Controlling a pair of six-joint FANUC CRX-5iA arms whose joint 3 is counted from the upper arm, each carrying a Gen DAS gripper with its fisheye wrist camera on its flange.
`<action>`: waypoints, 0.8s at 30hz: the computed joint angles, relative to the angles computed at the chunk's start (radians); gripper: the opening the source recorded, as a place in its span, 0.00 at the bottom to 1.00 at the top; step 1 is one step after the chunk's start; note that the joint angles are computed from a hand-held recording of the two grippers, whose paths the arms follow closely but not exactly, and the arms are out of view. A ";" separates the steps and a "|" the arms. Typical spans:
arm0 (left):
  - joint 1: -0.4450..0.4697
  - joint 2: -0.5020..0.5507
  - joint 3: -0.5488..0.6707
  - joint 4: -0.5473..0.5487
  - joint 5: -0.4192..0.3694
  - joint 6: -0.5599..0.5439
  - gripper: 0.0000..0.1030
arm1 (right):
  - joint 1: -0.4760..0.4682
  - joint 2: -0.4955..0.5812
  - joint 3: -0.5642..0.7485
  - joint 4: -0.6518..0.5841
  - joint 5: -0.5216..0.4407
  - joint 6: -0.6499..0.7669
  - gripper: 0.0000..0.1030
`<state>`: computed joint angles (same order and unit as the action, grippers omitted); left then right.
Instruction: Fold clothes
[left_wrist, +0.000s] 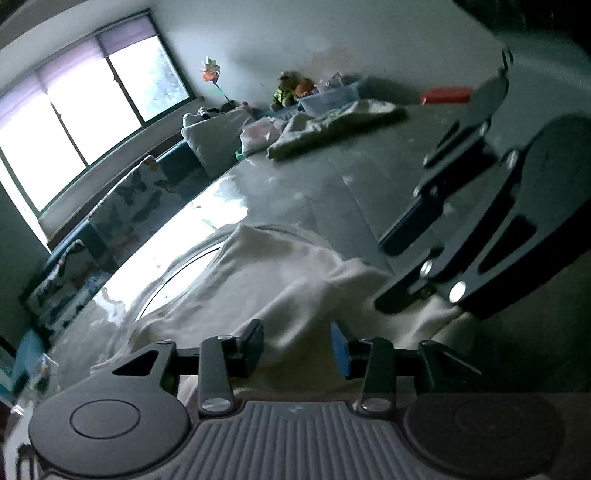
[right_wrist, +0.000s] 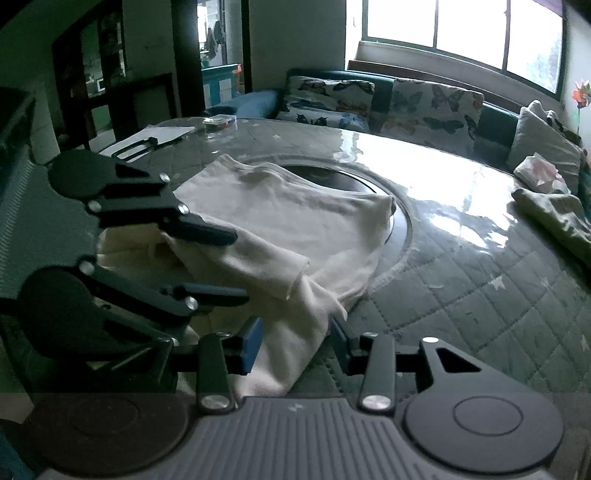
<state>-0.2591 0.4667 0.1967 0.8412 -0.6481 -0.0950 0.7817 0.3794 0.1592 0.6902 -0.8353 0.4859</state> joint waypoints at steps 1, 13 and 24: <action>-0.003 -0.006 -0.017 0.015 0.016 -0.026 0.25 | 0.000 -0.002 -0.004 0.002 -0.001 -0.005 0.40; 0.072 -0.008 0.018 0.203 -0.003 0.297 0.03 | 0.001 -0.009 -0.020 0.027 0.022 -0.029 0.40; 0.160 -0.106 -0.108 0.409 0.208 0.381 0.02 | 0.006 0.109 0.161 -0.048 0.078 0.210 0.40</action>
<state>-0.0987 0.3603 0.0890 1.2507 -0.4400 0.2859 0.7882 0.4886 0.3205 0.6425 -0.7573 0.6955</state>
